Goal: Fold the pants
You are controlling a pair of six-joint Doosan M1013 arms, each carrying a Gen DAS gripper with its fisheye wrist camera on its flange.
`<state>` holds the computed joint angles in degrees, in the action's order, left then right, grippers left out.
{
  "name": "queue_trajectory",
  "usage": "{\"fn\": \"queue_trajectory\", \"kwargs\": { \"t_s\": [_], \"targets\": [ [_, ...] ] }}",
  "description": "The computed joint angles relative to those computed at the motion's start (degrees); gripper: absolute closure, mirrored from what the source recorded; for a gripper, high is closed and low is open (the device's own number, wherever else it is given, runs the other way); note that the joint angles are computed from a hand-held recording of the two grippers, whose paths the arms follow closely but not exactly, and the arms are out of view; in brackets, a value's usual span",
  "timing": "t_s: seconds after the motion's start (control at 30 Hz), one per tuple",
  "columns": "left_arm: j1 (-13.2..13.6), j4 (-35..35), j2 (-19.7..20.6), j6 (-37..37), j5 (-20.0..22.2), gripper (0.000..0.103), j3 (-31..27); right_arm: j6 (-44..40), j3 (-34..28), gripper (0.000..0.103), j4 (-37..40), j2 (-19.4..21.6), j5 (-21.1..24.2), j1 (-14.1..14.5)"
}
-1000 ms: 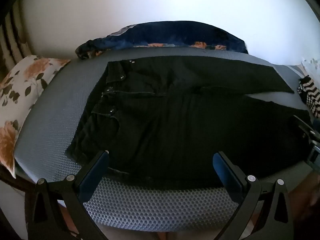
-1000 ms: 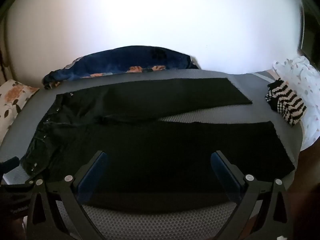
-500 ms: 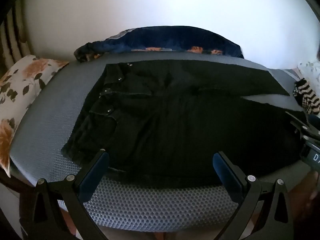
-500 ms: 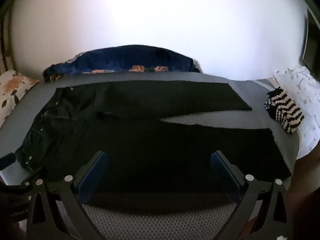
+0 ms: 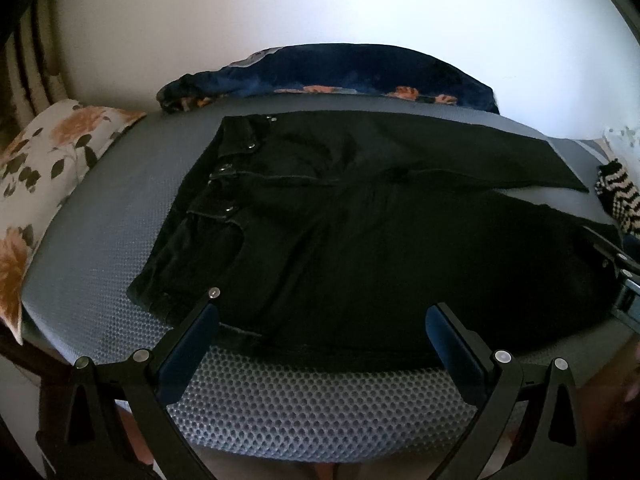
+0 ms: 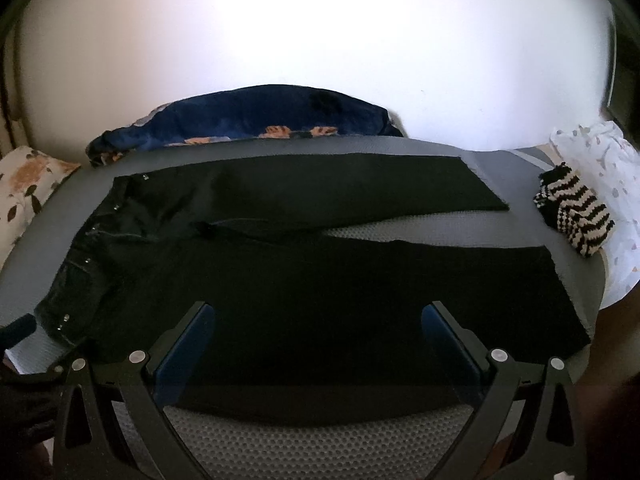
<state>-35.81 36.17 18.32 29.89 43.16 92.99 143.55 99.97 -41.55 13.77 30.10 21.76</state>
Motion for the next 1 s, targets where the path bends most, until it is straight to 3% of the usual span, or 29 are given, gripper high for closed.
{"fn": "queue_trajectory", "kwargs": {
  "t_s": [1.0],
  "targets": [
    [0.2,-0.9,-0.1,-1.1,1.4,0.000,0.0,0.8,0.0,0.001,0.8,0.0,0.9,-0.7]
  ]
}}
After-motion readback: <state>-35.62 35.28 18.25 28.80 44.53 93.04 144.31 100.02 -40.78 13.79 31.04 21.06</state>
